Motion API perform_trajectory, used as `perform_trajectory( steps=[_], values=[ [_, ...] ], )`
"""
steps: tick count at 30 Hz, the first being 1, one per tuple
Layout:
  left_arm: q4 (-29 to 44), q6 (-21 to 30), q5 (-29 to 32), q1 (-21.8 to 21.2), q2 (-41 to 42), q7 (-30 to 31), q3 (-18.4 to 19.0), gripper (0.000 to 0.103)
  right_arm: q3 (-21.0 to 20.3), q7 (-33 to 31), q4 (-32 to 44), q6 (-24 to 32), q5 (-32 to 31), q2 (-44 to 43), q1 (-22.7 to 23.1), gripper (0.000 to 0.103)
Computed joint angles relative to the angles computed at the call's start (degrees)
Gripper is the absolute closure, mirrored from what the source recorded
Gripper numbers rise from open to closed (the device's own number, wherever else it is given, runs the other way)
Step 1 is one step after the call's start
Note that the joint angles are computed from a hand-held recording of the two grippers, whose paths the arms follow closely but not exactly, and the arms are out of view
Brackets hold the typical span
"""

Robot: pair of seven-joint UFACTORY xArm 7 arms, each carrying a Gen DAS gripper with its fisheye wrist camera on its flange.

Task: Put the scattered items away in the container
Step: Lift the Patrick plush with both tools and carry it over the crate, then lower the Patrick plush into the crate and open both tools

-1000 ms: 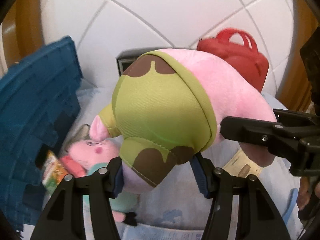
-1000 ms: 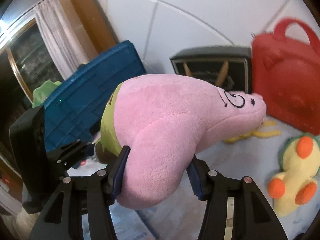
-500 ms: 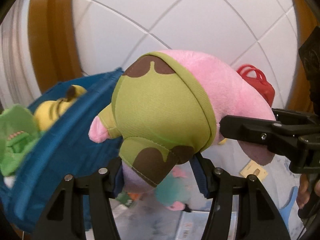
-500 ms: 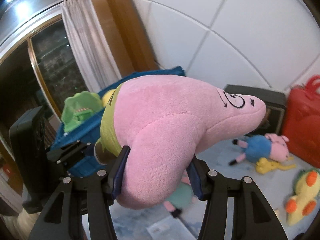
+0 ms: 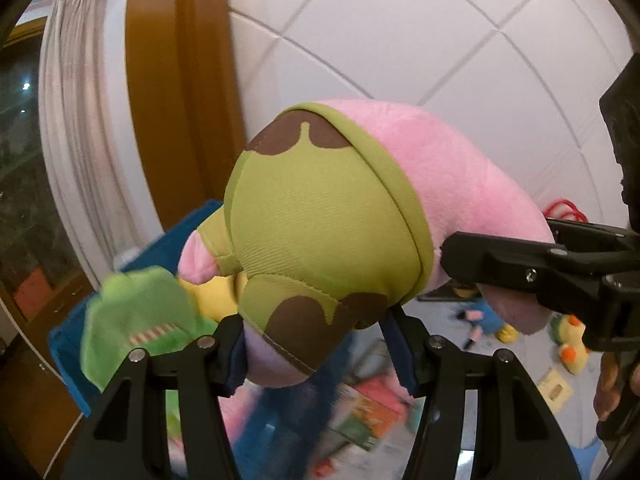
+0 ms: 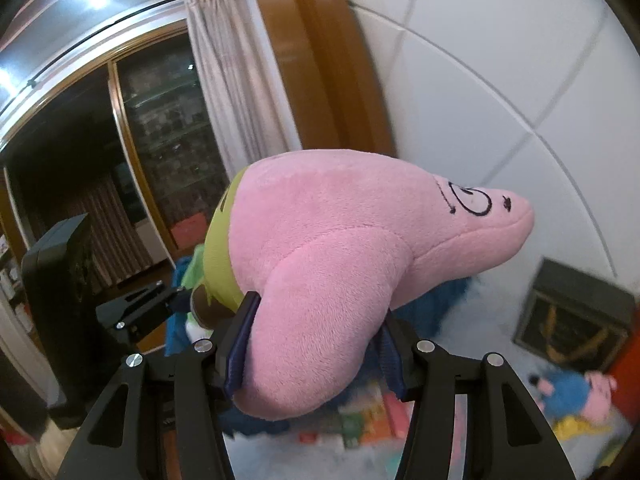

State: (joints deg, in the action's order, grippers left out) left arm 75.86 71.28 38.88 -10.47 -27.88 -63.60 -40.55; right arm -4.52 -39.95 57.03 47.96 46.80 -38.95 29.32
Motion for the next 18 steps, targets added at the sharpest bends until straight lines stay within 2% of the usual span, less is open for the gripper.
perform_trajectory(
  steps=[5, 9, 14, 18],
  values=[
    [-2.7, -5.0, -3.9, -1.2, -3.1, 12.1, 13.3, 0.046, 5.8, 3.3, 11.5, -6.3, 1.3, 13.5, 1.8, 0.05],
    [-3.6, -11.5, -9.3, 0.1, -2.2, 22.0, 22.6, 0.046, 10.7, 10.6, 25.0, -8.1, -2.5, 27.1, 0.3, 0.05],
    [-2.9, -15.8, -14.8, 3.2, 1.5, 29.7, 28.0, 0.046, 16.2, 24.1, 42.3, -6.8, -15.4, 43.0, -1.6, 0.049],
    [-1.7, -17.9, -18.6, 4.9, 5.0, 34.2, 30.7, 0.046, 17.4, 33.6, 57.5, -1.2, -27.3, 54.5, -0.1, 0.049]
  ],
)
